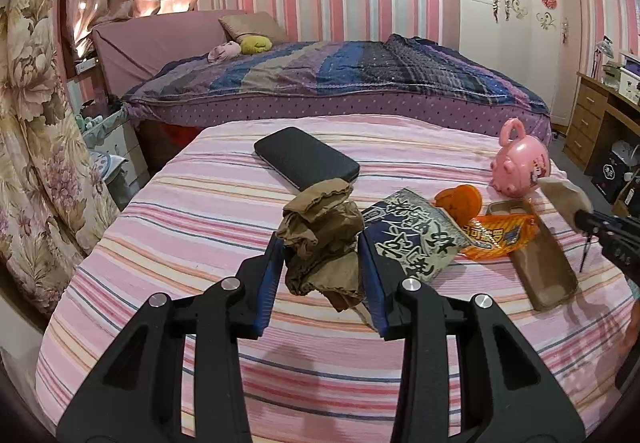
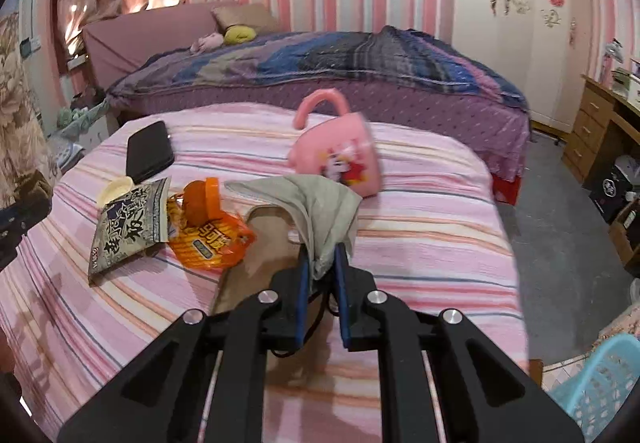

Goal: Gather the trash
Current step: 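Carry both items over the blue basket and open both tools to drop them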

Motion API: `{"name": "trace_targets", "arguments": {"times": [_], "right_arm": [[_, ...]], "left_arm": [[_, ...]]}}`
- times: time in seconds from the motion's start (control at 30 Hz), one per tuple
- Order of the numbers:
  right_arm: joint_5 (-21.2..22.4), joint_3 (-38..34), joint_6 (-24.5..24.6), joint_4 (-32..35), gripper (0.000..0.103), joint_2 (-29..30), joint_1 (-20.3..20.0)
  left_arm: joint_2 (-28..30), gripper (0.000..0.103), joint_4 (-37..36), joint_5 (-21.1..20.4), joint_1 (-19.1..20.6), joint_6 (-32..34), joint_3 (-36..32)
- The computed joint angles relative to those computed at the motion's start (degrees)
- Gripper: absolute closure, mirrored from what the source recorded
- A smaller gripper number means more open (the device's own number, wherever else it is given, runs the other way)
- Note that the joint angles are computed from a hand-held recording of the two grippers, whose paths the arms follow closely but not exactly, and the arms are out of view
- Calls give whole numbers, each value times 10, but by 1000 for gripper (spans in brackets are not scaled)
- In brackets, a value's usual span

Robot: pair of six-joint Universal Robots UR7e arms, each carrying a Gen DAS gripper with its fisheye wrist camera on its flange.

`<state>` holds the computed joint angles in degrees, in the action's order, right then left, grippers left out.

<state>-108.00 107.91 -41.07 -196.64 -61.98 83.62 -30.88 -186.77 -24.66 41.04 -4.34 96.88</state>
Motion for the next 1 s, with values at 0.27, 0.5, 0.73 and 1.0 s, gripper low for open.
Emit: {"name": "trace_targets", "arguments": {"times": [0.27, 0.5, 0.73, 1.0], "right_arm": [[14, 69, -23, -30, 90, -80, -18], [39, 149, -29, -49, 90, -180, -60], [74, 185, -41, -55, 90, -259, -123], [107, 186, -69, -39, 90, -310, -221]], "left_arm": [[-3, 66, -1, -34, -16, -7, 16], [10, 66, 13, -61, -46, -30, 23], [56, 66, 37, -106, -87, -55, -19], [138, 66, 86, -174, -124, -87, -118]]}}
